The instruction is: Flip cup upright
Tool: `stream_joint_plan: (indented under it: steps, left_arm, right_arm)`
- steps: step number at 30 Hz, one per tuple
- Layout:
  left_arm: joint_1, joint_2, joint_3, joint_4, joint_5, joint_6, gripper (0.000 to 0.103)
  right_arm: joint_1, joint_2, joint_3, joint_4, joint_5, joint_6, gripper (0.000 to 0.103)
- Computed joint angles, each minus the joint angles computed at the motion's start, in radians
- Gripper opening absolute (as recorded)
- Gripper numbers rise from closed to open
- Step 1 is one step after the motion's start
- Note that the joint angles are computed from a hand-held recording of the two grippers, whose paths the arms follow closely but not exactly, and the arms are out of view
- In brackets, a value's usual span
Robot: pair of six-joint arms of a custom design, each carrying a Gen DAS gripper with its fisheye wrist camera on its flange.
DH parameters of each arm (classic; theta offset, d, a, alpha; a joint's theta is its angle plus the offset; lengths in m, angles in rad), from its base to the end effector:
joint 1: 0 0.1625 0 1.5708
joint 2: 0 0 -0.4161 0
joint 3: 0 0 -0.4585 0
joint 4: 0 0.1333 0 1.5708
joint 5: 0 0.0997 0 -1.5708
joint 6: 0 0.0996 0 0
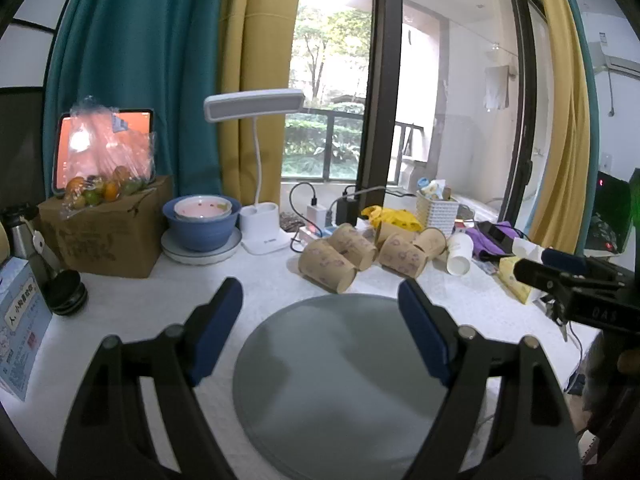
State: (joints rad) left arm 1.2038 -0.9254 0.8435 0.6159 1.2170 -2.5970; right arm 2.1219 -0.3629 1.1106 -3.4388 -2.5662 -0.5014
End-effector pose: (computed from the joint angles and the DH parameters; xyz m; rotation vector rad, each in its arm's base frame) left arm -0.1078 -0.7481 0.3990 0.8353 2.2589 -1.3234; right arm 0.4704 -0.6703 0.0646 0.3924 -1.9573 1.2102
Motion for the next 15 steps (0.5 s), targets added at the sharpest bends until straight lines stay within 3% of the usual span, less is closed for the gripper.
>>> stream_joint_plan:
  steps: [15]
  left_arm:
    - [-0.003,-0.014,0.022,-0.031,-0.010,0.014,0.081]
  right_arm:
    - [0.001,0.001,-0.007,0.001,-0.003,-0.002,0.081]
